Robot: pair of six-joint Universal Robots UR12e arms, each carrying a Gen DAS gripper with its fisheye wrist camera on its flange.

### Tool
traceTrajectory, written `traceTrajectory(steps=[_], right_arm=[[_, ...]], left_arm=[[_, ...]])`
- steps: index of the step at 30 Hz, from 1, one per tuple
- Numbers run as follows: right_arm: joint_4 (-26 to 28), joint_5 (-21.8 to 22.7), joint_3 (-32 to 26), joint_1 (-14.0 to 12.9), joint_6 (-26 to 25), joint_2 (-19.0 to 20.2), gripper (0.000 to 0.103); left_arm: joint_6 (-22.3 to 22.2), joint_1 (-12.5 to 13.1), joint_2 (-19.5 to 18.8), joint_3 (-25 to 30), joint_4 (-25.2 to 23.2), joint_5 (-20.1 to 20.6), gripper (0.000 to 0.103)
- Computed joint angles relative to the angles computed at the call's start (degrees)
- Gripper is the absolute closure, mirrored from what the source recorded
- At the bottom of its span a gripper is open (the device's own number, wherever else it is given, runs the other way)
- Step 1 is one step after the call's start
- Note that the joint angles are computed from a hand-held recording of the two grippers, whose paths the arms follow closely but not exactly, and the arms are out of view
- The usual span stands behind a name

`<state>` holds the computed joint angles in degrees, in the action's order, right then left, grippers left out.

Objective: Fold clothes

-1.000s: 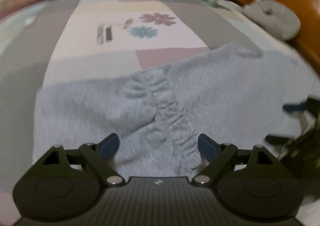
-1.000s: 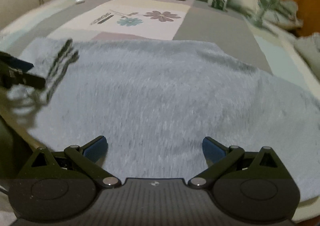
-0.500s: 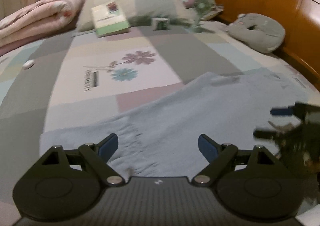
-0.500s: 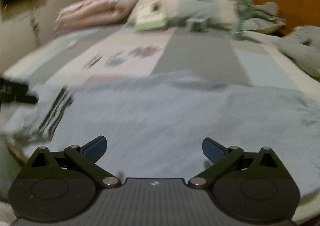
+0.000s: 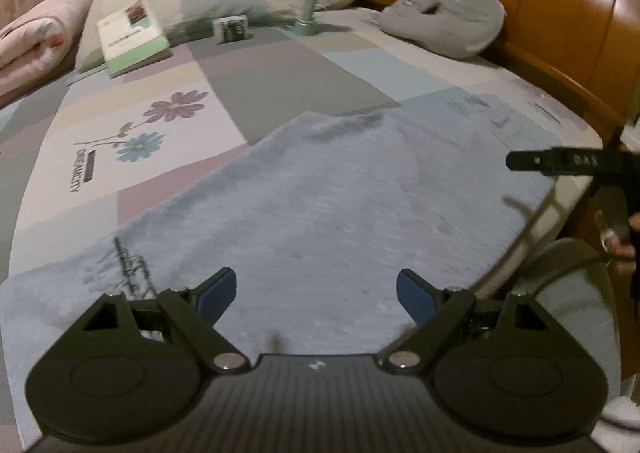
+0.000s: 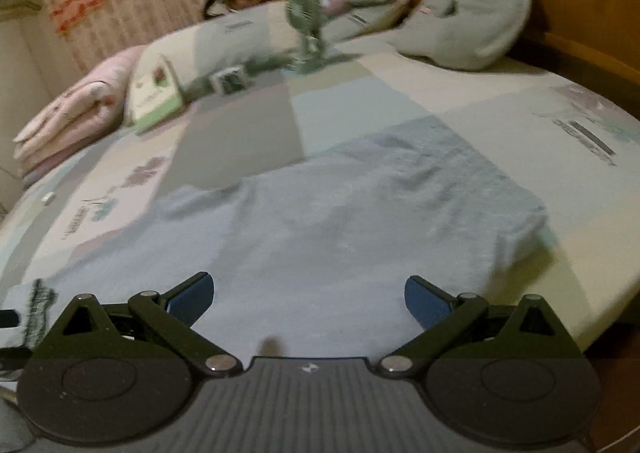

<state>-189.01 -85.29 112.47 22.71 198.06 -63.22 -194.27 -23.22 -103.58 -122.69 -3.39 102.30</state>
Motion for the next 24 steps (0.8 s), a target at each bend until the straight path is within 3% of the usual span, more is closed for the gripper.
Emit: traceTrajectory(steps=[5,9,14,18,21,24], right_arm=[[-3.1,8.5,0.1,-3.4,-0.1,2.0,0.000],[0.8,9.6,-0.5,-3.9,1.2,0.8,0.000],[0.4,12.1,0.0,-3.4,3.8,0.0,0.000],[2.4,10.7,-2.0,-2.5,1.2,2.1,0.000],[8.0,9.7,-3.8,-2.2,0.8,1.2,0.000],[7.5,6.5,-5.2,-2.1,-2.0,0.5,0.000]], left_arm=[[-0.7,-1.0,-0.4,0.6,-0.6,0.2,0.016],[-0.6,-1.8,-0.1,0.3,0.2,0.8,0.016],[-0.3,-2.3,0.7,-0.7,1.7,1.0,0.016],[-1.0,-2.2,1.1,-1.2,1.9,0.9,0.016],[-1.4,-2.1,1.2,-1.3,1.7,1.1,0.016],[-1.6,-1.7,1.1,-1.3,2.2,1.0,0.016]])
